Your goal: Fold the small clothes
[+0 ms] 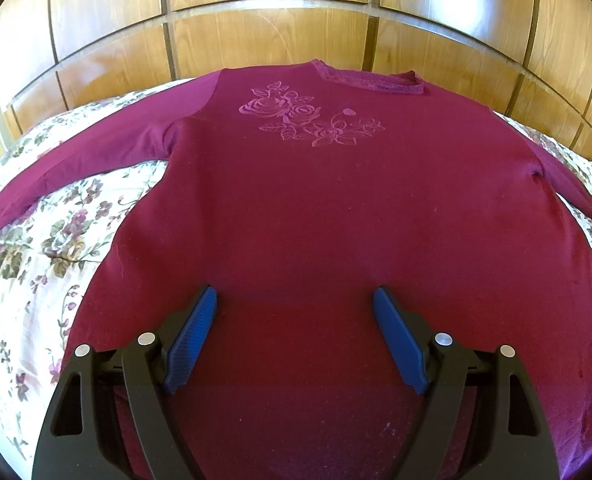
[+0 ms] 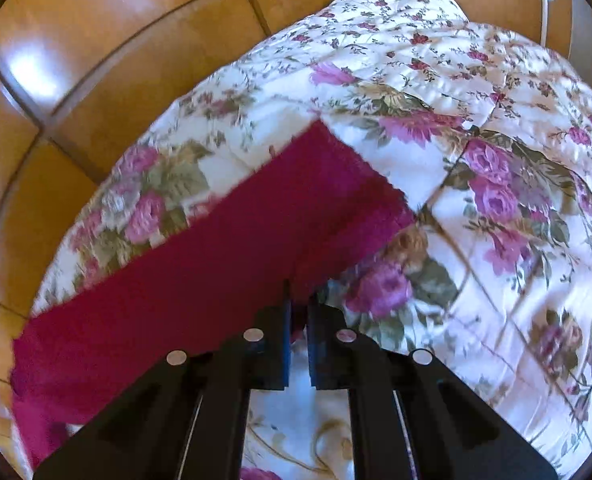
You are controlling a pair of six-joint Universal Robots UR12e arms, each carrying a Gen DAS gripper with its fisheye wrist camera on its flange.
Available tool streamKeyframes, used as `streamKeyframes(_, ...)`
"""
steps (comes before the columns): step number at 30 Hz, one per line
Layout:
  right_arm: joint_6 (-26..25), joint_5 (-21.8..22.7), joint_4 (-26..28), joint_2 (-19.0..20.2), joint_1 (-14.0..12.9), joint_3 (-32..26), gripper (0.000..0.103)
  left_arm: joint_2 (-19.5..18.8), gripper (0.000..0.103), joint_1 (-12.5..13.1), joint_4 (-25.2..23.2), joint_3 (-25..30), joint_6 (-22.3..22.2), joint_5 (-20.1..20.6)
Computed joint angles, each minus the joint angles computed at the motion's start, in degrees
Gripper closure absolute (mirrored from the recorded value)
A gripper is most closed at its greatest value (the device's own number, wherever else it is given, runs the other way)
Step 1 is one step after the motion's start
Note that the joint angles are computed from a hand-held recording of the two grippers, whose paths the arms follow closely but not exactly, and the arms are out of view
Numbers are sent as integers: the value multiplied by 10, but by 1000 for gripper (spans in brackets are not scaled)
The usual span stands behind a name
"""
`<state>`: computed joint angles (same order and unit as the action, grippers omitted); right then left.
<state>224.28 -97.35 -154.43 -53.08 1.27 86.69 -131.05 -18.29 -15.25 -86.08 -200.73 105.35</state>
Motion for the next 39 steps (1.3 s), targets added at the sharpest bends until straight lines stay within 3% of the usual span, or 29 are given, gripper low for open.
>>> streamKeyframes(4, -8, 0, 11, -3, 1, -11, 98, 2, 24, 1, -6, 1, -1, -6)
streamKeyframes(10, -68, 22, -39, -11, 18, -36, 98, 17, 24, 10, -17, -7, -23, -44)
streamKeyframes(18, -176, 108, -64, 29, 76, -148, 98, 47, 24, 25, 7, -47, -53, -87)
streamKeyframes(27, -268, 212, 48, 149, 153, -376, 98, 61, 24, 47, 56, -69, -91, -129)
streamKeyframes(31, -305, 227, 110, 198, 175, -468, 97, 60, 24, 60, 86, -69, -114, -157)
streamKeyframes(34, -317, 234, 119, 213, 183, -495, 88, 55, 24, 72, 80, -56, -115, -205)
streamKeyframes(35, -316, 239, 113, 214, 183, -496, 65, 52, 24, 74, 74, -49, -113, -218)
streamKeyframes(36, -309, 241, 91, 207, 182, -480, 54, 50, 24, 75, 69, -44, -111, -224)
streamKeyframes(37, -309, 239, 72, 194, 181, -453, 48, 47, 24, 76, 64, -36, -108, -229)
streamKeyframes(39, -305, 243, 43, 172, 175, -409, 48, 41, 25, 79, 67, -26, -105, -242)
